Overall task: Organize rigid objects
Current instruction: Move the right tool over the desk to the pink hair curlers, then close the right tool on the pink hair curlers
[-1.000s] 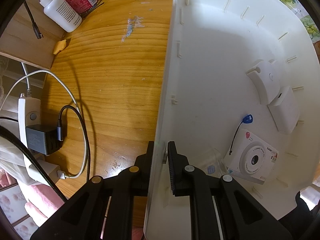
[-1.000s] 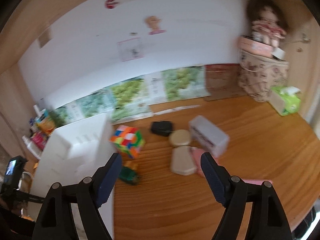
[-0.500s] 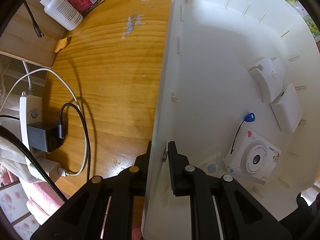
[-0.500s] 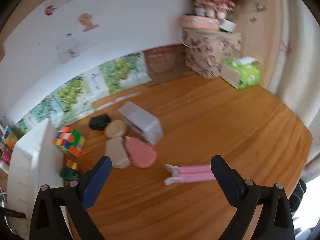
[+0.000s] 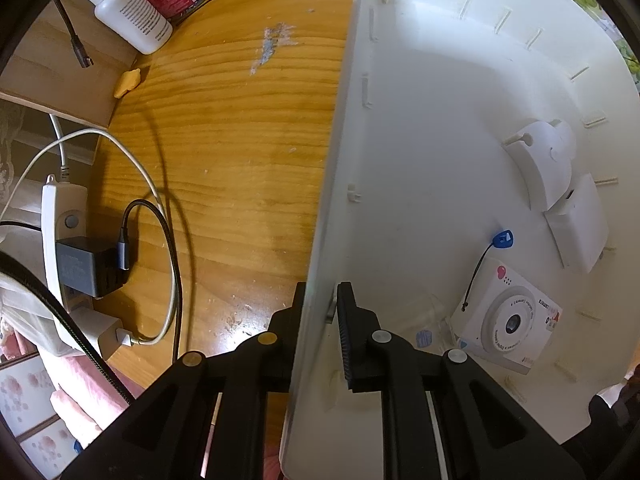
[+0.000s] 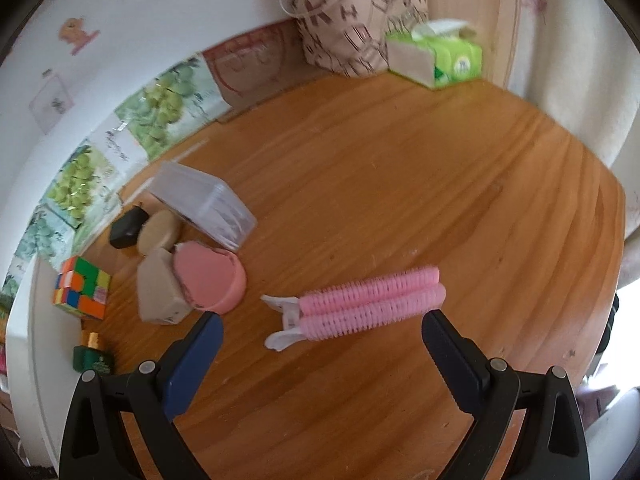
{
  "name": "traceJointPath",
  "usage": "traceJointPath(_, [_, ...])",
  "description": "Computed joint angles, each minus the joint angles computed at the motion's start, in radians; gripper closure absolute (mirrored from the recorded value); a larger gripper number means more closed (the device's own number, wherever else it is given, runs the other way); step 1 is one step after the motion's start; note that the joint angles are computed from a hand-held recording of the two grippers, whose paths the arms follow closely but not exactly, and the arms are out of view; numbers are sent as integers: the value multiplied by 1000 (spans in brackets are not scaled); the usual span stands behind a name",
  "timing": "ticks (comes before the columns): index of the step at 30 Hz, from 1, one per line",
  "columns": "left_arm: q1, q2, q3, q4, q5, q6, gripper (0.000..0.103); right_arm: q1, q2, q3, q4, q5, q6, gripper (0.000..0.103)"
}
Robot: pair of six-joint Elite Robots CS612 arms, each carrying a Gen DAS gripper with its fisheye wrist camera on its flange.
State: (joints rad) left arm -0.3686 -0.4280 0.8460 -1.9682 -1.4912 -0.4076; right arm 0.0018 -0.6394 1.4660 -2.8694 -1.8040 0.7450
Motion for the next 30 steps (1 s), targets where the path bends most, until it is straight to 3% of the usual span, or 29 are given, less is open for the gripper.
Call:
traceJointPath(11, [12,20,-38,46,-32,-5,87,-14,22,-38,90,26,64,3])
traceJointPath(16, [16,30,-55,60,-37,-6,87,-15,30,-49,87,11,46,6])
traceJointPath(19, [15,33,-60,66,-46,-17,87,-14,34,-57,85,-1,28,16])
traceJointPath(26, [20,32,-52,63,-53,-21,87,-16,36,-64,68,16,-23,57])
traceJointPath(30, [23,31,-48,56,-54,-18,87,-13,37,-66,63,24,-42,61])
